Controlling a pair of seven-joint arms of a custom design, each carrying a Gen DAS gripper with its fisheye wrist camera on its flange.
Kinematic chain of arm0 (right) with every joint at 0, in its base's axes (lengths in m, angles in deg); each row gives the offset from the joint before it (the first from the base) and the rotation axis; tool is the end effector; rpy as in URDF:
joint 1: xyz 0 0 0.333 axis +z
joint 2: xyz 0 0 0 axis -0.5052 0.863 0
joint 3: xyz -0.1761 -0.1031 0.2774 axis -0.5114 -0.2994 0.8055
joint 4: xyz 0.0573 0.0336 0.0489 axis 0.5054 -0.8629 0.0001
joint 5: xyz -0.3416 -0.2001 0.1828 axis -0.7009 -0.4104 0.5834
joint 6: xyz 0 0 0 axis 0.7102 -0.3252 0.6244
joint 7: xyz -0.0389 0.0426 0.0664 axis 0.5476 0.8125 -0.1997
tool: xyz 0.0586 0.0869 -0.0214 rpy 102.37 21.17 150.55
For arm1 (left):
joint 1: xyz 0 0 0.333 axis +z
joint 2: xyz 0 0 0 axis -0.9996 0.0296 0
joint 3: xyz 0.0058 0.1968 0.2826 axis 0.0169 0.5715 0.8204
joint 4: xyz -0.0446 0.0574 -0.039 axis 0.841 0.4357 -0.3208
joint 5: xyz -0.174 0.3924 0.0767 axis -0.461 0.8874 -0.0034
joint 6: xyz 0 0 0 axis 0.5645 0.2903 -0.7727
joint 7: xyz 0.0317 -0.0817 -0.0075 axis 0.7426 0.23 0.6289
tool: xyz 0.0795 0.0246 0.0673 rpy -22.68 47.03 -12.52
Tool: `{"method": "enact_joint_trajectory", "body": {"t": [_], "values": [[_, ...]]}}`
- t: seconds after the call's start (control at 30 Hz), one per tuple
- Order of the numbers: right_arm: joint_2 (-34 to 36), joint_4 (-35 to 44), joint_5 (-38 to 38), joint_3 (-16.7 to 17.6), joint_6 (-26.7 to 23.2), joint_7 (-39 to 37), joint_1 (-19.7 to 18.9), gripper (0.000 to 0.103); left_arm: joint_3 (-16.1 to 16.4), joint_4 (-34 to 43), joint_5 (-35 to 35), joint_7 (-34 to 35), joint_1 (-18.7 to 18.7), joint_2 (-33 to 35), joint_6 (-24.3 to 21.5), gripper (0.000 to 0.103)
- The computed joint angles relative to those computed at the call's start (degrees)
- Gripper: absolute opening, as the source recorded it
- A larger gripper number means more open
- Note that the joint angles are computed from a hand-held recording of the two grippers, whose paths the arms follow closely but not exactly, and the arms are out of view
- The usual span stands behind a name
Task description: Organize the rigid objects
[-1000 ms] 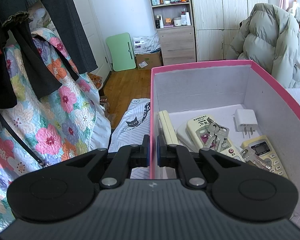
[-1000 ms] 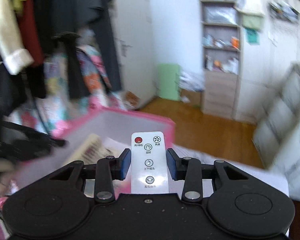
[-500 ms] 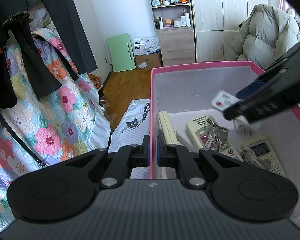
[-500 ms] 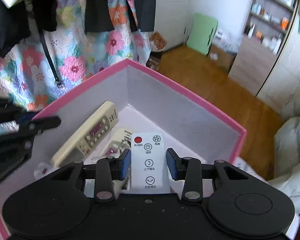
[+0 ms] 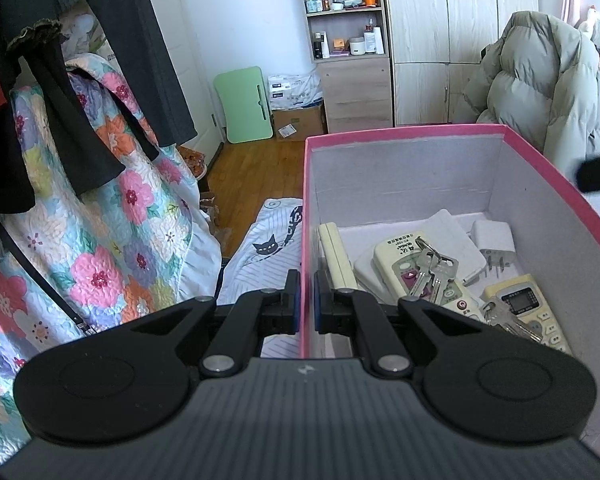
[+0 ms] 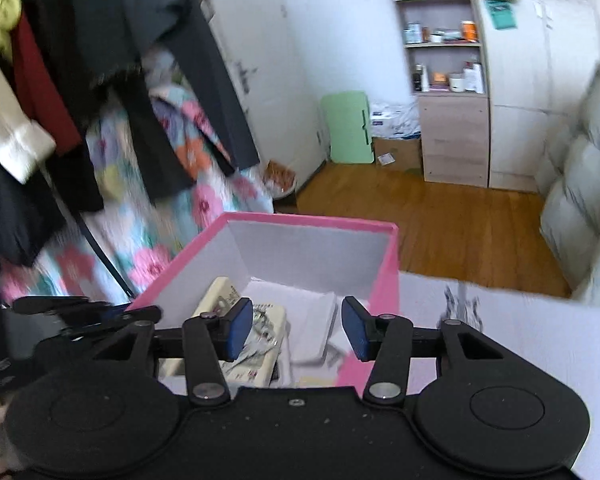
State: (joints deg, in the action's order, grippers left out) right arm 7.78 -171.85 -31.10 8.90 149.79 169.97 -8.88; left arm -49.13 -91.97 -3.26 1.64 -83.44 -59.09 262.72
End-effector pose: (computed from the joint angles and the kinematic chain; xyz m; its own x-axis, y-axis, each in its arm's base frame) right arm 0.3926 0.1999 0.5079 0.2230 -0.9251 -0.3074 -0.6054 0.1157 -0.7875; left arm 0.4414 -0.1271 0.4681 -0.2015 -0.9665 -0.1588 -0.5826 0.2485 -0.7738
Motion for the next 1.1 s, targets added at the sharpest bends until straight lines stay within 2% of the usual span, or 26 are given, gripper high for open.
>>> {"method": "enact_joint_trajectory", "body": {"t": [0.13,0.3,0.4,0.5,0.6,0.67,0.7,0.73,0.87,0.93,1.1], "values": [[-3.9,-3.6,1.1,1.4,1.2,2.2,0.0,0.055,-1.9,0.4,0.9,-0.8,1.8,-0.2,-0.8,0.006],[-8.9,-6.0,-0.4,6.9,-0.5,4.9,-4.6,0.055,-1.6,0.9,1.4,-1.5,1.1,-0.1,-2.3,0.007],[-11.9,-6.9,-2.2,9.7,-1.6,6.5,-7.3,0.055,1.0,1.3,-0.7,-1.9,-1.8,-0.5,-5.3,0.015],[-15.9,-8.1,-4.5,15.7,-3.3,10.1,-13.4,0.057,1.6,0.7,-1.6,-3.4,-3.0,-3.2,-7.4,0.018],[-18.5,-8.9,-6.4,16.6,-4.4,12.9,-14.4,0.057,4.3,-1.0,-2.8,-2.1,-6.2,-7.4,-7.9,0.021],[-20.0,-9.6,-7.1,15.9,-4.6,14.2,-13.7,0.057,6.5,-2.3,-4.4,-0.6,-8.7,-10.8,-8.3,0.032],[-21.0,-9.8,-7.5,16.0,-5.0,14.9,-13.6,0.057,6.9,-3.1,-5.0,-0.3,-9.3,-12.9,-8.9,0.042],[-22.2,-10.1,-8.0,16.2,-5.4,15.6,-13.6,0.058,6.7,-3.8,-5.5,-0.2,-9.3,-14.9,-9.4,0.049],[-27.1,-11.8,-9.5,16.8,-7.1,18.5,-13.0,0.06,6.4,-6.0,-7.1,0.4,-11.0,-22.1,-13.4,0.065],[-29.3,-12.5,-9.9,17.3,-8.9,20.5,-12.8,0.061,6.5,-7.2,-8.3,0.5,-12.6,-25.6,-16.0,0.078],[-35.6,-13.9,-12.2,17.4,-14.8,24.8,-11.0,0.063,6.7,-9.6,-11.2,0.9,-17.1,-32.9,-22.3,0.092]]}}
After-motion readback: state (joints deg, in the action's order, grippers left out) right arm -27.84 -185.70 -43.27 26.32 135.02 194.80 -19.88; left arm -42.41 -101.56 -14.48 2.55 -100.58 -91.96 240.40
